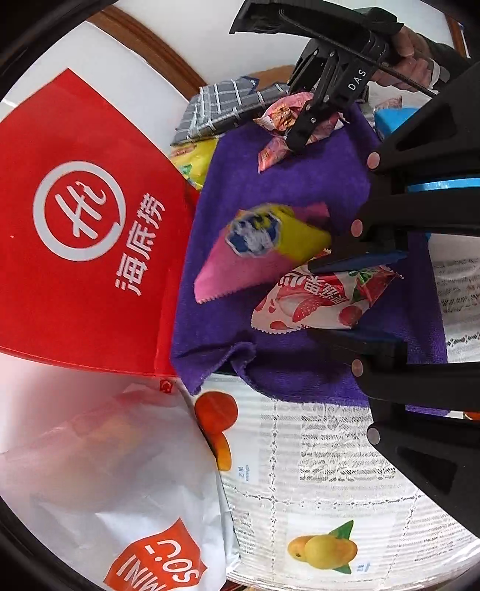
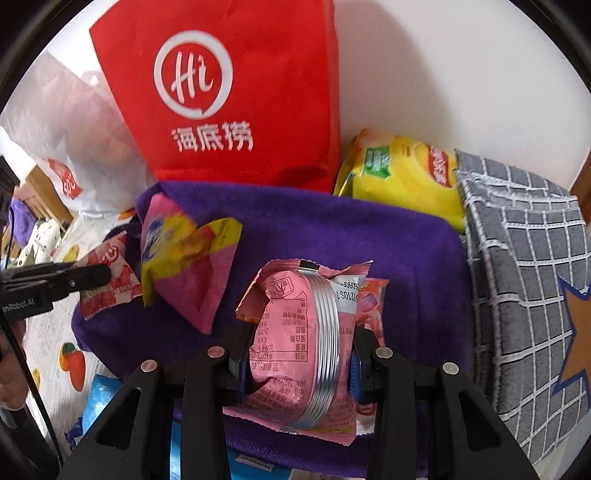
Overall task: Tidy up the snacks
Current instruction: 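Carry the biscuit pack and candy bag in both tools over the purple towel, then lower and open both tools to set the biscuit pack and candy bag on the towel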
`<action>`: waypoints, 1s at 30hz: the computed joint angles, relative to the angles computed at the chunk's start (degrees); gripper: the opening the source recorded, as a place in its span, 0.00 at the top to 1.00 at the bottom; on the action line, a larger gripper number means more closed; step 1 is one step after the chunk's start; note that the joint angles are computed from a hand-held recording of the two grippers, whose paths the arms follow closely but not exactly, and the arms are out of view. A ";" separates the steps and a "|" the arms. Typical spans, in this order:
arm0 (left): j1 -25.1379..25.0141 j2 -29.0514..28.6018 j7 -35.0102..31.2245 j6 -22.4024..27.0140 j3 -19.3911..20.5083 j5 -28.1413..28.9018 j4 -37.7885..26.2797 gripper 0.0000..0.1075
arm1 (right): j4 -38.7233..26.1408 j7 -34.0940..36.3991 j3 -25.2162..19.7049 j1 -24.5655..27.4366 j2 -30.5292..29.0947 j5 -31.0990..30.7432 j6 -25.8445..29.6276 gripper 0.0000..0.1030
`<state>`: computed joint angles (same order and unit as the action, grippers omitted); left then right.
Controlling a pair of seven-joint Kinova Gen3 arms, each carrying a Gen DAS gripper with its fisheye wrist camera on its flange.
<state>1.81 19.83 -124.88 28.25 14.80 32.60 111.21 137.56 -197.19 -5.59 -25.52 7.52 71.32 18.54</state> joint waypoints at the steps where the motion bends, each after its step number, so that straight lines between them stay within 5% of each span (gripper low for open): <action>1: 0.35 0.31 0.37 0.22 -0.26 -0.43 -0.26 0.76 | -0.15 0.07 0.00 0.03 0.55 0.02 -0.23 0.62; 23: 2.66 3.39 3.99 3.04 -0.72 -5.45 -2.95 0.73 | -2.00 7.81 5.55 -3.06 4.30 -6.23 -2.85 0.62; 30: 2.55 2.02 3.61 2.30 -0.31 -5.22 -2.14 0.69 | -2.15 7.31 5.67 -4.47 3.27 -6.52 -1.62 0.54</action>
